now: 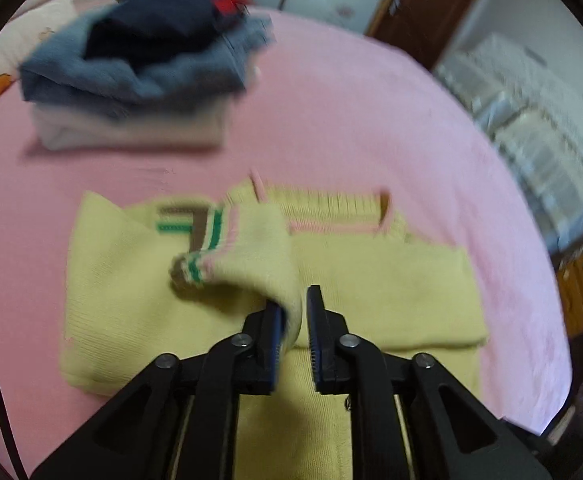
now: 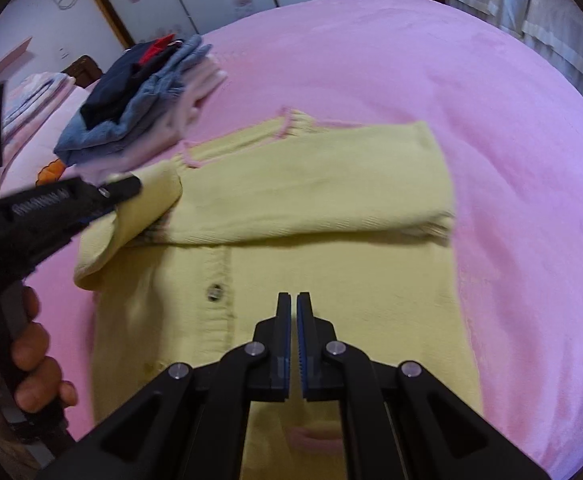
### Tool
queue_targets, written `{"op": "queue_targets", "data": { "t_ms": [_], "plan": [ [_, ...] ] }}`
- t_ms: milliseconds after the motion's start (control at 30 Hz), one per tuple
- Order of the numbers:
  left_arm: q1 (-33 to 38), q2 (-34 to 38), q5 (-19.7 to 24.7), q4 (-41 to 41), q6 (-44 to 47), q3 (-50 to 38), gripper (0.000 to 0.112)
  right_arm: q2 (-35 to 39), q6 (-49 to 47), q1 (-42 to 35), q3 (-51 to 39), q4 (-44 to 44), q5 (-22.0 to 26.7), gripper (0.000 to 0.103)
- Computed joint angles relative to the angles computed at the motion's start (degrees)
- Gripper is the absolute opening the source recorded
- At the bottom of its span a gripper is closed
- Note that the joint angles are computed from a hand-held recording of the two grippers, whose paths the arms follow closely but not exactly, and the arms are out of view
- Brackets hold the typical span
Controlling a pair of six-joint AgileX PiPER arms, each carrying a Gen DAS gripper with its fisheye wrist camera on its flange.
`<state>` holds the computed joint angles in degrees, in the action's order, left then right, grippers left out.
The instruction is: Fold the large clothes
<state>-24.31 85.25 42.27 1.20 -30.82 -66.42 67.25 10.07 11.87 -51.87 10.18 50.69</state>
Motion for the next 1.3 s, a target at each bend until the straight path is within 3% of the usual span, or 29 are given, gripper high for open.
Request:
{"op": "queue_targets", "data": {
  "t_ms": [67,100,267,400,500,533,600,633,667,733,867,1100,1133,1200,1300],
  "plan": [
    [-0.45,2.98,1.48,-3.23,2.89,-0.75,0.037,-0.36,-3.16,-3.06,1.18,2.23,0.23,0.003],
    [-0.46,2.98,1.52,-3.75,3.16,-0.58,0.038,-0.47,-5.19,-4.75,1.78,3.81,0.21,0.003],
    [1.91,-1.10,1.34,-9.99,9.13,-0.01,0.065,0.05,-8.57,-5.88,1.92,7.22,-0.74,0.003],
    [2.98,-6.94,4.98,-9.41,9.92,-1.45,0.066,0.10,-10.26,-3.90,0.38,8.79,-1.25,0.003],
    [4.35,-12.86,6.02,-5.28,6.22,0.60,0.076,1.48,-9.33,0.51,-2.70,7.64,-2.22,0.004],
    [4.34,-15.14,6.67,-2.08,3.05,1.78,0.078,2.04,-8.73,1.94,-3.61,6.87,-2.64,0.008],
    [5.68,-17.90,8.59,2.32,-0.15,3.60,0.078,3.31,-4.93,7.56,-6.30,2.45,-4.56,0.039],
    [7.71,-19.45,10.22,3.55,0.14,4.59,0.078,3.57,-3.90,9.21,-6.95,0.97,-5.34,0.046],
    [8.95,-20.24,10.34,5.06,-0.26,6.23,0.078,4.37,-1.95,12.27,-8.16,-2.02,-6.73,0.046],
    [11.52,-20.59,11.18,7.14,-0.58,8.68,0.078,6.67,0.78,16.56,-10.81,-6.63,-7.52,0.046],
    [21.31,-20.54,9.82,1.40,6.28,13.74,0.078,13.78,5.66,23.17,-16.66,-14.81,-8.85,0.046],
    [26.85,-19.25,6.93,-3.83,11.63,17.98,0.078,26.97,9.54,28.14,-26.41,-24.30,-3.73,0.046],
    [26.87,-19.24,6.70,-3.87,11.77,18.06,0.078,28.26,9.84,28.18,-27.31,-25.31,-2.71,0.043],
    [26.04,-19.18,6.51,-3.68,11.42,17.77,0.077,29.40,7.75,26.76,-28.54,-24.11,-1.58,0.006],
    [24.13,-19.39,6.42,-2.99,10.21,17.11,0.077,24.45,3.21,21.37,-26.03,-16.20,-5.07,0.006]
  ]
}}
